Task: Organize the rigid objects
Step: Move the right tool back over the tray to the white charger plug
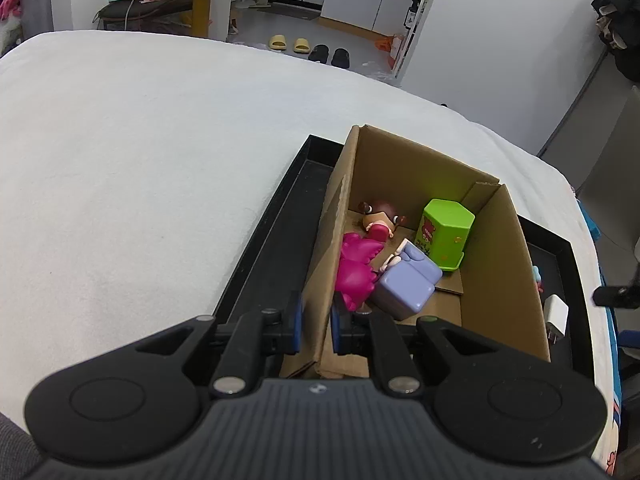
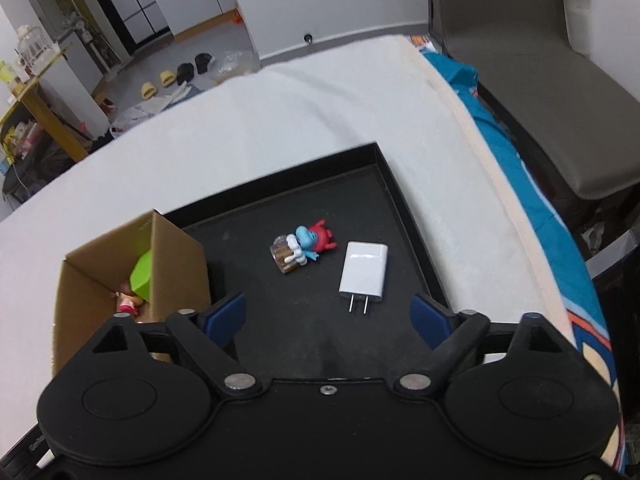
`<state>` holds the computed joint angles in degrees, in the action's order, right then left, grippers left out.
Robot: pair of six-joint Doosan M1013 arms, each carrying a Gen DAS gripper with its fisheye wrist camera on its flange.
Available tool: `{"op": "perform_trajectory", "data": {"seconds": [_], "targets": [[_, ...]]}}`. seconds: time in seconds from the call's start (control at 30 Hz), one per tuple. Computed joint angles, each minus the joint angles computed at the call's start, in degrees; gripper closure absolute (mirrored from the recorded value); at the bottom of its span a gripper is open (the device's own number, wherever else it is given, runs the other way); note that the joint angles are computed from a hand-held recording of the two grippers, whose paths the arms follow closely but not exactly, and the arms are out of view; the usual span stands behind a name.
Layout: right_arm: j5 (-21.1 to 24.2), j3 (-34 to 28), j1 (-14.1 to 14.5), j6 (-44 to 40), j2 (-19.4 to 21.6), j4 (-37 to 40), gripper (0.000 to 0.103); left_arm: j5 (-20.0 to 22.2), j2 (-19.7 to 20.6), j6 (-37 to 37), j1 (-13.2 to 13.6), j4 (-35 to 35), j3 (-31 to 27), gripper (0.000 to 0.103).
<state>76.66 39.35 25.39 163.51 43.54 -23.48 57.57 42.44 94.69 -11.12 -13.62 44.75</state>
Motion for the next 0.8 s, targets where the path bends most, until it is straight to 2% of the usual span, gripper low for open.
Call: {"op": "perform_trajectory", "data": {"seconds": [0.13,0.3,0.5,0.63,0.77,0.8], "targets": [[0.4,-0.3,-0.4,-1.2,0.9,2.1,0.029,-0.1,-0.1,-0.3,0.0,0.3,0.1,0.09],[1.9,-1.3,-0.6,-4.1,2.3,2.4,0.031,-0.5,-0.2,-0.5,-0.1,0.7,0.3,0.091],[-1.1,1.3,-0.6,-4.0,2.0,2.2,0.035,-0.9,-0.3,-0.3,-0.2,1.2,0.6,0.091],[2.6,-1.9,-0.2,-6.5,4.3,-0.2,0.041,-0.8,-0.2,-0.5,-0.2,1.4,0.5,0.091],[4.3,-3.1,-0.1,-7.2,5.4,-1.9,0.045,-0.8,-0.1,-0.7,-0.3,1.7,0.5,0.091],[4.6,-3.2,-0.1,-7.2,5.5,-1.9,0.051,-0.8,-0.1,-0.8,-0.3,1.9,0.4,0.091]]}}
